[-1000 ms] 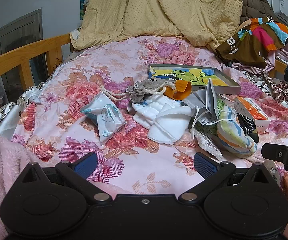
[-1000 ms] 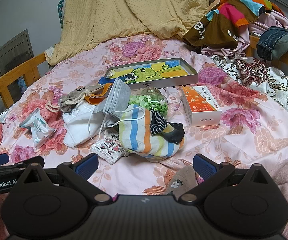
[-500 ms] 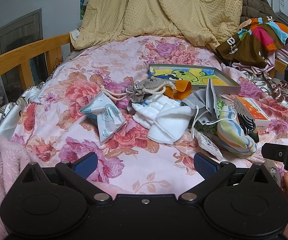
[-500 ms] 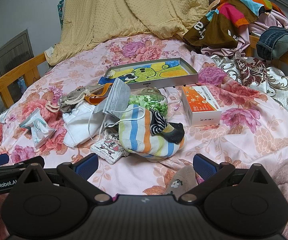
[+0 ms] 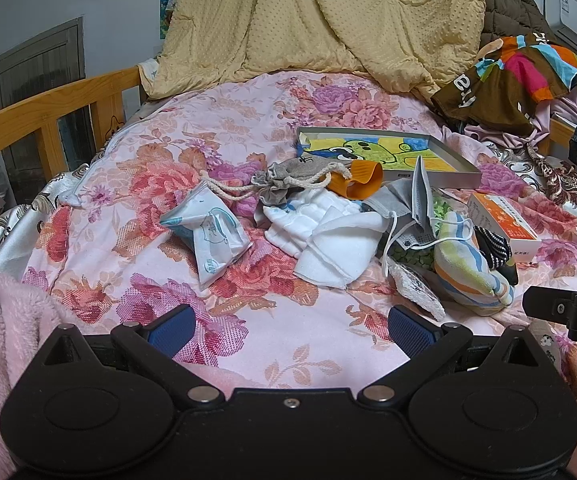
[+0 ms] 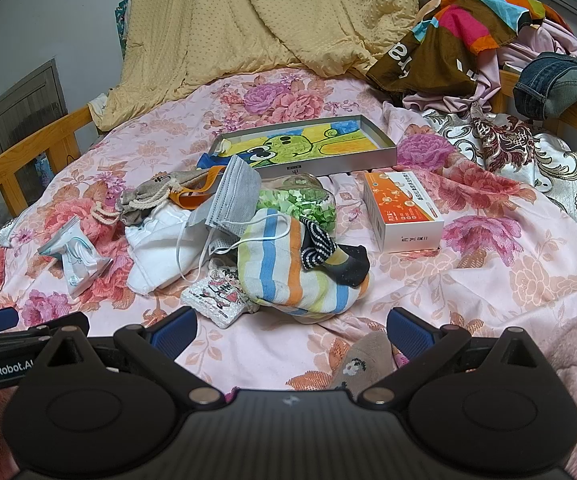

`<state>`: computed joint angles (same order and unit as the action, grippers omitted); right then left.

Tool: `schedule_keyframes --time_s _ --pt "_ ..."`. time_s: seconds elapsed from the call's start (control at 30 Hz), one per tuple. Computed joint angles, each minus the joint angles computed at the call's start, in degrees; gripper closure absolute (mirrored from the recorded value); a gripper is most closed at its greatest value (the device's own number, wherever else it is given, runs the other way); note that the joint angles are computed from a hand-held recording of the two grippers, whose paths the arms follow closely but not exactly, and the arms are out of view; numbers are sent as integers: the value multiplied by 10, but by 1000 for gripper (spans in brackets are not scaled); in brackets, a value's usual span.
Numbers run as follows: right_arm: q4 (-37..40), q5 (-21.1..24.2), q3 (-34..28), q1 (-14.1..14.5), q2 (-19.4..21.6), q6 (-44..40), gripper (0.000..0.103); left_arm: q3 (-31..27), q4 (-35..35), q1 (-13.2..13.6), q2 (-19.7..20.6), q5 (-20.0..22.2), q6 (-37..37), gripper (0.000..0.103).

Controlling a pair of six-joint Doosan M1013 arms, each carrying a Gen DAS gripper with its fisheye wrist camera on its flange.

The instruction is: Organize soft objects

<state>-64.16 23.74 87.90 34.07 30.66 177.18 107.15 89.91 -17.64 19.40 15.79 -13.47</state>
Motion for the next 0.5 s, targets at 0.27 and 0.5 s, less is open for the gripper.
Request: schedule_keyframes --time_s 0.27,0.5 --pt "-1 -1 0 0 0 1 0 1 8 0 0 -1 -8 1" --pt "11 -5 1 -1 -1 -7 0 1 33 0 -2 -14 -35 1"
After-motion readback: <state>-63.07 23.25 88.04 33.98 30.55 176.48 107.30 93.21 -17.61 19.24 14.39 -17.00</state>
